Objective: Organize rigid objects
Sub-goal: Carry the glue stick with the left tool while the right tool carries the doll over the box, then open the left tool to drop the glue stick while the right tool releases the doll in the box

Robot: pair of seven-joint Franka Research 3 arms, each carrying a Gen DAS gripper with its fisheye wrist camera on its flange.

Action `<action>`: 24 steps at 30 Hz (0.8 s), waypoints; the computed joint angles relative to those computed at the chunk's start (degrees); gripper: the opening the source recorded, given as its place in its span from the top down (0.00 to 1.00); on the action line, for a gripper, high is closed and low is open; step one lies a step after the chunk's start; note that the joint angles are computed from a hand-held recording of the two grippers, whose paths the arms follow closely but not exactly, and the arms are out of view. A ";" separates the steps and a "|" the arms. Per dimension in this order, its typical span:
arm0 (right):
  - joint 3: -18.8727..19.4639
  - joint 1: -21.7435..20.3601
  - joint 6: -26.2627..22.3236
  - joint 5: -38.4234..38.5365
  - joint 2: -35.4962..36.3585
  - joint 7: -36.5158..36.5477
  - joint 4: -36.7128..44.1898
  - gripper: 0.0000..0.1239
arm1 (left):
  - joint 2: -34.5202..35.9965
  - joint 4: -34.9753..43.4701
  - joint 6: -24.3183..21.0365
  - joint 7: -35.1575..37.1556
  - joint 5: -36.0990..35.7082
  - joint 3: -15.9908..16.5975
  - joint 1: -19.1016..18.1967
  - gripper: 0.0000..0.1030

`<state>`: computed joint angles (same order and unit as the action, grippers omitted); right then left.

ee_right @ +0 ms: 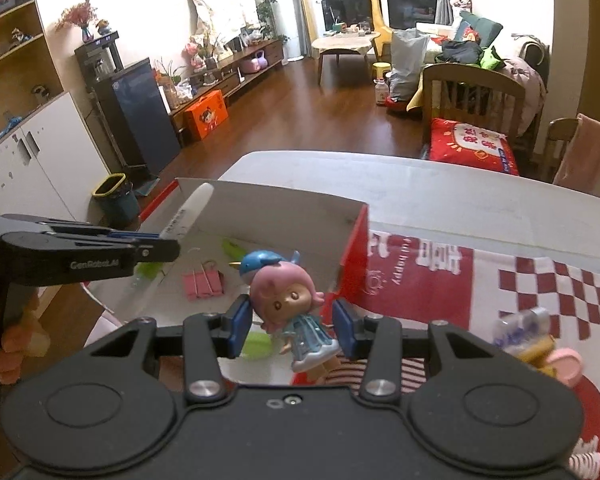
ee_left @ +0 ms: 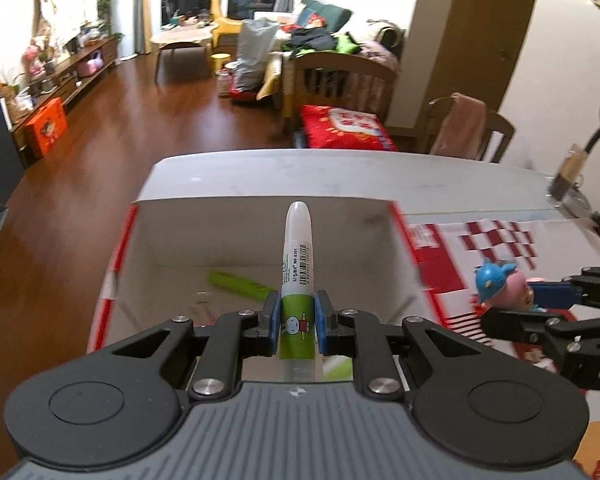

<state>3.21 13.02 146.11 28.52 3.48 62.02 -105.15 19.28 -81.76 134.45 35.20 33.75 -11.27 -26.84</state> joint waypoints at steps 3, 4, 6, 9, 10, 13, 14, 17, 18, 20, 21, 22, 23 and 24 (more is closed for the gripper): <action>0.27 0.85 0.36 -3.20 2.49 2.86 1.94 0.65 | -0.88 -2.05 0.11 0.84 -1.20 0.24 1.52 0.83; 0.35 1.16 0.56 -4.35 3.18 3.82 2.41 0.65 | -1.01 -2.51 0.01 1.03 -1.49 0.31 1.94 0.83; 0.38 1.85 0.56 -6.96 5.18 6.40 4.11 0.65 | -0.94 -2.97 -0.41 1.42 -1.83 0.46 2.62 0.83; 0.31 2.74 0.48 -10.41 7.86 9.37 6.48 0.65 | -0.27 -2.85 -1.25 2.53 -2.06 0.70 3.45 0.83; 0.29 2.99 0.46 -11.34 8.57 10.10 7.03 0.65 | 0.19 -2.40 -1.85 2.90 -1.97 0.82 3.55 0.83; -0.10 4.18 -0.23 -15.17 11.58 13.25 9.95 0.65 | 1.93 -0.61 -3.71 4.58 -1.69 1.10 3.64 0.83; -0.15 4.53 -0.42 -16.10 12.22 14.07 10.53 0.65 | 2.67 0.29 -4.50 5.42 -1.66 1.22 3.65 0.83; -0.39 5.39 -1.39 -18.72 14.27 15.87 12.49 0.65 | 4.45 2.33 -6.31 6.74 -1.92 1.63 3.57 0.83; -0.44 5.62 -1.82 -19.33 14.86 16.42 13.01 0.65 | 4.57 2.31 -6.26 6.64 -2.14 1.77 3.66 0.83; -0.47 6.00 -2.55 -20.39 16.00 17.01 14.08 0.65 | 5.46 3.35 -6.94 7.17 -2.74 1.89 3.83 0.83; -0.56 6.27 -2.99 -21.03 16.49 17.39 14.65 0.65 | 5.91 3.95 -7.52 7.61 -2.84 2.00 3.80 0.83; -0.66 6.52 -3.50 -21.66 17.02 17.77 15.22 0.65 | 6.87 5.31 -8.33 8.24 -2.80 2.12 3.63 0.83; -0.70 6.65 -3.96 -22.05 17.41 17.96 15.65 0.65 | 7.80 6.61 -9.22 8.95 -2.77 2.24 3.42 0.83; -0.76 6.80 -4.43 -22.60 17.74 17.98 15.97 0.65 | 8.57 7.61 -9.84 9.51 -2.88 2.36 3.27 0.83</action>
<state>2.45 19.82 141.68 5.92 21.22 80.00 -89.18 27.85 -74.16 124.61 44.71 30.87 -8.91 -23.57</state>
